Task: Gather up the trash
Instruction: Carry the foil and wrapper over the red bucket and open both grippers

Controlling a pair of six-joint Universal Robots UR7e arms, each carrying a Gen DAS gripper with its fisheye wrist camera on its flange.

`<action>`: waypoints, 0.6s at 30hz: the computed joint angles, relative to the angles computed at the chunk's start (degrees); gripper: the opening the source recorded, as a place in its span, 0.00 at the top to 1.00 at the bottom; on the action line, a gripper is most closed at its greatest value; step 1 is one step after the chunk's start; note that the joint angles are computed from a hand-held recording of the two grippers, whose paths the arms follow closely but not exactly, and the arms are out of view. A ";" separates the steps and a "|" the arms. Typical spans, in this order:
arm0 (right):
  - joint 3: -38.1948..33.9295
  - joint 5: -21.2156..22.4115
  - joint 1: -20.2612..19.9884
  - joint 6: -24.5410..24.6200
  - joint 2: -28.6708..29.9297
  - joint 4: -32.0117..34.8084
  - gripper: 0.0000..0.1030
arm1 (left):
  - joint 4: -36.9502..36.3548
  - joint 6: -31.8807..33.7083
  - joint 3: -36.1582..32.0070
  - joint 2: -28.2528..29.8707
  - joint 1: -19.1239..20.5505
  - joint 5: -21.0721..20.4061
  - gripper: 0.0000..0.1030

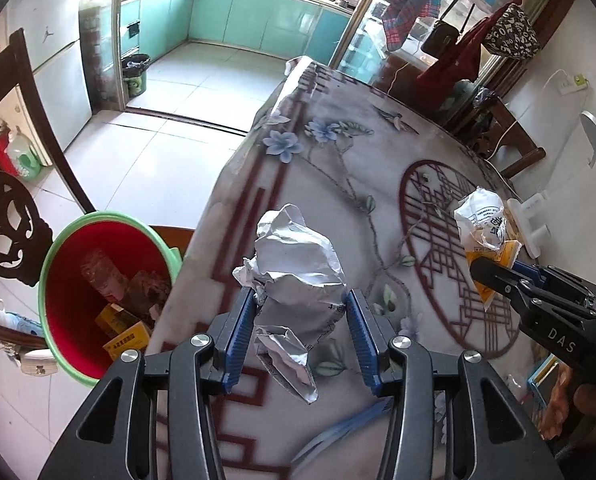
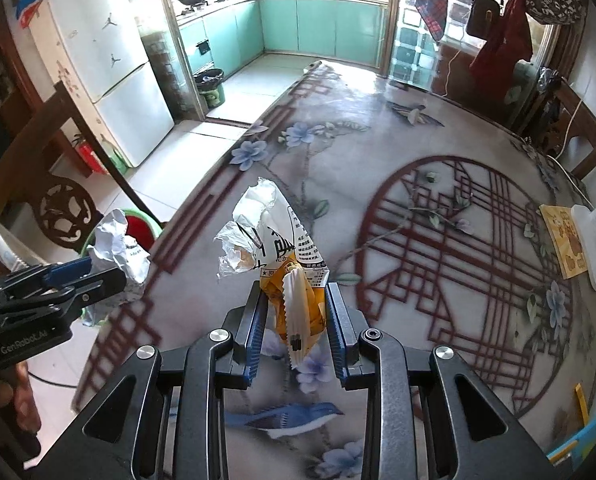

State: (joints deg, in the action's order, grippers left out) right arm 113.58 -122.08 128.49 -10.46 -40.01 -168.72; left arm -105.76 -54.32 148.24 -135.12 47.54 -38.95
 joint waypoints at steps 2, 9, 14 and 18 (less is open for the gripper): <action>-0.55 -0.02 0.51 0.21 0.64 0.29 0.73 | 0.82 0.17 -0.18 -1.16 0.51 0.14 0.57; -2.42 0.17 2.16 0.95 2.77 1.07 0.73 | 6.38 -0.93 -1.35 -5.73 1.29 1.45 0.57; -3.71 0.85 2.89 1.04 4.10 1.41 0.73 | 10.46 -2.33 -2.27 -8.36 1.79 2.31 0.57; -4.94 1.57 3.53 1.11 5.24 1.94 0.73 | 13.05 -3.19 -2.99 -10.11 2.14 3.05 0.57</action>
State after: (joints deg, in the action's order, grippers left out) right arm 108.64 -120.51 132.02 -9.35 -34.77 -166.78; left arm -92.71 -57.51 145.25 -145.23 49.68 -35.89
